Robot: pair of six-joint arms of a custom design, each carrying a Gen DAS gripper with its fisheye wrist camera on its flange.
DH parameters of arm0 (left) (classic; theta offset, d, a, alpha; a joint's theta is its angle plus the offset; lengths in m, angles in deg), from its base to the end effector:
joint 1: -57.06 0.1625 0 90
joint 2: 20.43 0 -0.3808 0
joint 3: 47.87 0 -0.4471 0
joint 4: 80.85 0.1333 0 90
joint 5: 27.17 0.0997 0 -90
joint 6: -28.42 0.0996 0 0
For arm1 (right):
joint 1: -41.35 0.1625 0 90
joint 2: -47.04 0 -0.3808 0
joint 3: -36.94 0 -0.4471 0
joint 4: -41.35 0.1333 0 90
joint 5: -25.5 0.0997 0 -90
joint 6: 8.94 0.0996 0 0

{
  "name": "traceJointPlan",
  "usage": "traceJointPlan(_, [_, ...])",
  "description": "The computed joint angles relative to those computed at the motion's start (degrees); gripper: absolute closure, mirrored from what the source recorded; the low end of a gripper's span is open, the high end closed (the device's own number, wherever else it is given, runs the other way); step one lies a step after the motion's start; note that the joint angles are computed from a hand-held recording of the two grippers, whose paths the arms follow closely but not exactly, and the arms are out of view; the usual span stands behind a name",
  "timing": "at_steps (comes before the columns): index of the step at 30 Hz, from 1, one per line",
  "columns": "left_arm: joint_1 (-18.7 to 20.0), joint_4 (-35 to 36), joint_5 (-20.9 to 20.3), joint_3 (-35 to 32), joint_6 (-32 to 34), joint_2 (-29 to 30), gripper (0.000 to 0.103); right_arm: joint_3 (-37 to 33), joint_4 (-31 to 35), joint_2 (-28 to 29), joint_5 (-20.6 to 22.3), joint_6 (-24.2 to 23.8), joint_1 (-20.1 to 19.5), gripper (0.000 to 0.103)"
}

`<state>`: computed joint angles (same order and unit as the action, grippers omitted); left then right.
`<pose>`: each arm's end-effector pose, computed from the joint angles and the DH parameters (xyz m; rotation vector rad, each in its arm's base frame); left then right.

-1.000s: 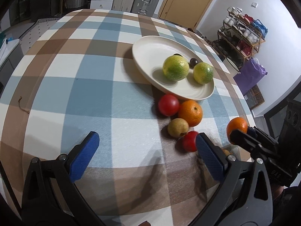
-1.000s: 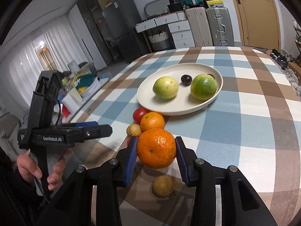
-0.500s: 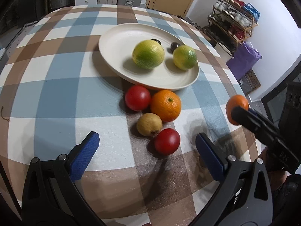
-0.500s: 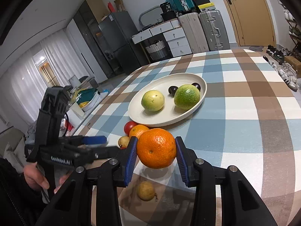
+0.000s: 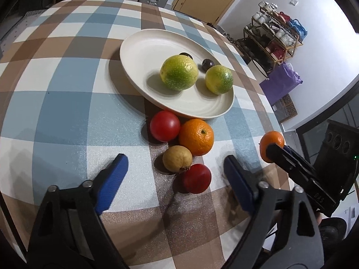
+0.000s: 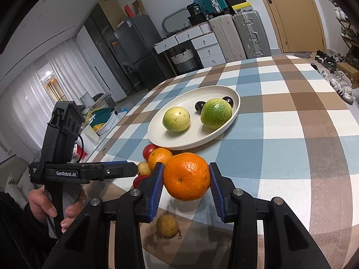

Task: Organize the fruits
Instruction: 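Grasp the small brown fruit with the left gripper while the right gripper holds the orange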

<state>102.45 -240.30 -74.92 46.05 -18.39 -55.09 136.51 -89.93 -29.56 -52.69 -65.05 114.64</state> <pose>-0.3160 -0.6055 -0.0601 -0.1400 2.6071 -0.8841 -0.0326 -0.6430 0.2972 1.0800 -2.8650 0.5850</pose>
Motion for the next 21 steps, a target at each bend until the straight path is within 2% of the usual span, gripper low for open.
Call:
traceJointPlan(8, [0.5,1.1,-2.4,-1.9,3.5,1.1,0.052,0.0,-0.1,0.0,-0.4,0.1,0.0,0.063])
traceJointPlan(11, [0.8,-0.6,-4.2,-1.7,4.7,1.3,0.054,-0.1,0.0,0.2,-0.5,0.2,0.0,0.063])
traceJointPlan(13, [1.0,-0.8,-4.1,-1.6,4.8,1.3,0.059,-0.1,0.0,0.2,-0.6,0.3,0.0,0.063])
traceJointPlan(16, [1.4,-3.3,-4.9,-0.7,5.5,1.0,0.063,0.0,0.0,0.0,-0.7,0.4,-0.1,0.063])
traceJointPlan(19, [1.6,-4.9,-4.6,0.0,6.2,0.6,0.075,0.0,0.1,0.0,-0.7,0.4,-0.1,0.063])
traceJointPlan(21, [1.9,-4.8,-5.3,0.2,6.6,0.4,0.077,0.2,-0.2,-0.1,-0.9,0.4,-0.1,0.063])
